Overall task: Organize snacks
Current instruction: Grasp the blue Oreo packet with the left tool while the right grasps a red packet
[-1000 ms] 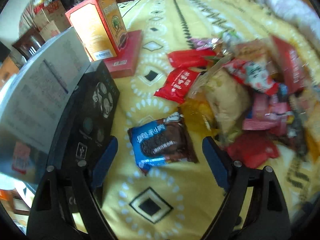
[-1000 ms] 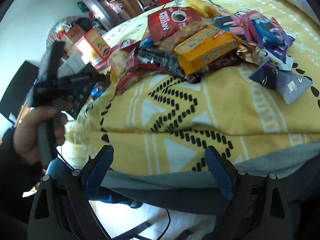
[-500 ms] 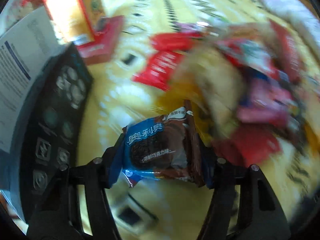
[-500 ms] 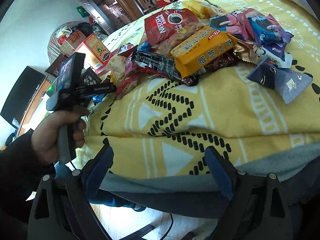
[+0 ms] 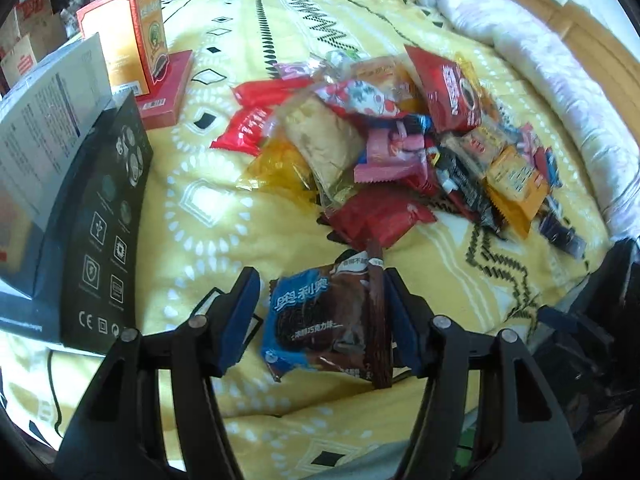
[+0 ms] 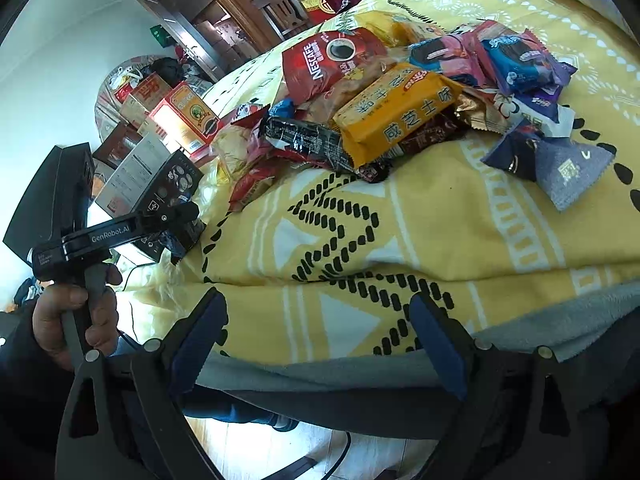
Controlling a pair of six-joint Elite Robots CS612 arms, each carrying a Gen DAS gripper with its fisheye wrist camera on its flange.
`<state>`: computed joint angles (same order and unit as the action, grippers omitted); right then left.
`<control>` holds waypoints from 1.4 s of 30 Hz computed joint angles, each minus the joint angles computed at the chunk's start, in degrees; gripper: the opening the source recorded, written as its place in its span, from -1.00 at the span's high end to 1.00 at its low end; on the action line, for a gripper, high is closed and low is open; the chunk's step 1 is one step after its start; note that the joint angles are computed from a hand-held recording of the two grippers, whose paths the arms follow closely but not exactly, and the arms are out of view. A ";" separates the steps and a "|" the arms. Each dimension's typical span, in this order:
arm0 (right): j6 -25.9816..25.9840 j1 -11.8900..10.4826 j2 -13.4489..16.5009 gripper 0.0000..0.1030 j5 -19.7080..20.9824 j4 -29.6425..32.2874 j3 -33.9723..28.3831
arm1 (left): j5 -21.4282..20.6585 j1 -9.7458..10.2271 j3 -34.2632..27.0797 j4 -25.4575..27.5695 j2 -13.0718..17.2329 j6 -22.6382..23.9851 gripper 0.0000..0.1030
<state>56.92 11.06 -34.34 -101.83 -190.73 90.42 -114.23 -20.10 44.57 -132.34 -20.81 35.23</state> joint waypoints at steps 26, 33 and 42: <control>-11.68 -2.66 2.12 -0.83 2.61 4.83 -8.95 | 3.30 1.32 3.49 -12.47 -0.83 -3.98 0.02; -17.57 -4.24 6.70 -0.83 9.28 14.58 -19.33 | 3.38 1.73 1.48 -12.67 -0.20 -5.20 0.02; -25.75 -3.79 10.79 -0.83 6.64 26.09 -28.31 | 4.47 1.92 -0.25 -11.48 0.66 -6.67 0.02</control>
<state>31.17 7.26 -23.55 -95.18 -164.64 62.12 -109.76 -18.18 44.32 -143.83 -20.15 28.56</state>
